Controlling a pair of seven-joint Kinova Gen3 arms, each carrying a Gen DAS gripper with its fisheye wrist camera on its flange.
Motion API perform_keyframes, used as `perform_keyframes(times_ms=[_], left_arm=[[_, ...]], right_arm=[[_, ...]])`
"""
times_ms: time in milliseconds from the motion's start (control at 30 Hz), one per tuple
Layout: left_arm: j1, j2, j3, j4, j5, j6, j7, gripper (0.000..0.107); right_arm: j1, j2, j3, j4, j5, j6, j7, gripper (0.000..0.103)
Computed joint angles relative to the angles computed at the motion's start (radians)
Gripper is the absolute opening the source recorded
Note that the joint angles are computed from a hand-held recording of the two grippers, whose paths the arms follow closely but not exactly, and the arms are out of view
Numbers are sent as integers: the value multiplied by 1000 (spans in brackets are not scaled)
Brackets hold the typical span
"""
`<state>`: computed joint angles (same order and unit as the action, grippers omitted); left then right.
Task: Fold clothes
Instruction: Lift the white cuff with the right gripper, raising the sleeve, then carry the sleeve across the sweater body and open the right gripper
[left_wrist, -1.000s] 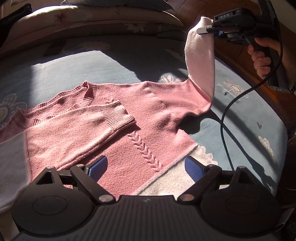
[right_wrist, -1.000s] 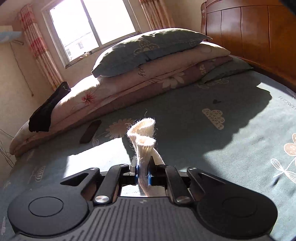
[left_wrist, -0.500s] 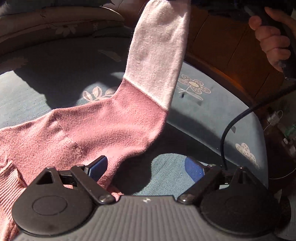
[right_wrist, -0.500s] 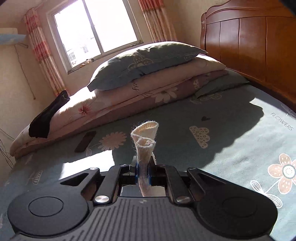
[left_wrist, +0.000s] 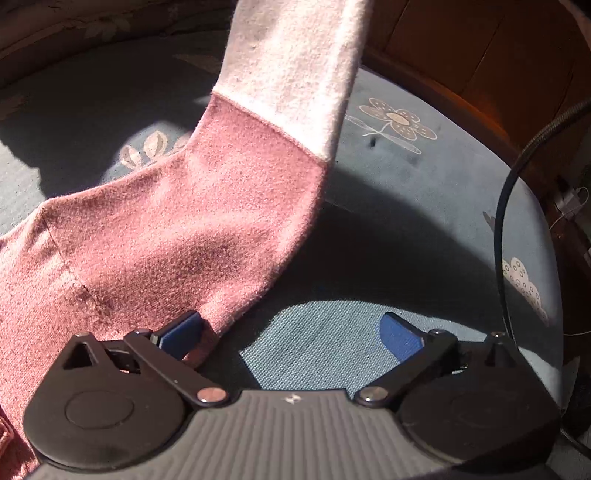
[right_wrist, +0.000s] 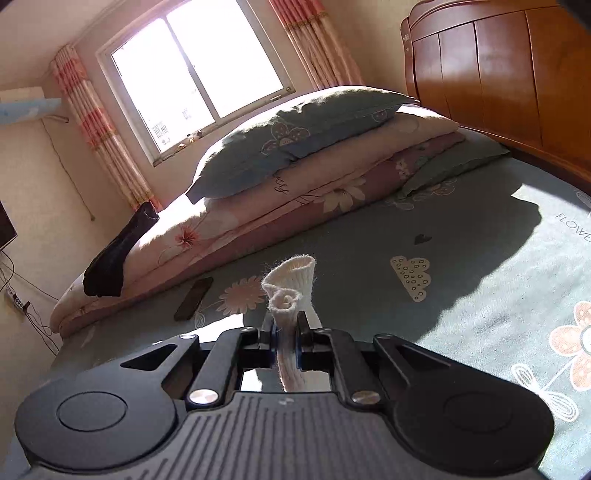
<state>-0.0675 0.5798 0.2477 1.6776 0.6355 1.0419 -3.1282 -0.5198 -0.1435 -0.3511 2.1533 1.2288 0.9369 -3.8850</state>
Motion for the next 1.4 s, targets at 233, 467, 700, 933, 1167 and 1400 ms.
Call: perform_keyframes(times_ms=[233, 467, 700, 933, 1167, 1400], left_arm=[[-115, -98, -46, 23, 102, 124, 38, 100], [-275, -112, -153, -73, 92, 203, 49, 100], [-405, -90, -206, -187, 92, 272, 168, 100], [-508, -43, -217, -294, 67, 299, 254, 100], [-571, 16, -202, -408, 36, 323, 302, 100], [-615, 40, -184, -437, 31, 324, 295, 100]], right_arm=[[-1, 59, 28, -83, 19, -83, 98, 11], [-78, 188, 50, -237, 7, -43, 219, 11], [-134, 457, -21, -540, -25, 153, 503, 11], [-333, 708, 156, -864, -91, 185, 788, 10], [-392, 925, 202, -1184, -203, 236, 1056, 10], [-435, 1015, 261, -1341, -300, 257, 1177, 10]])
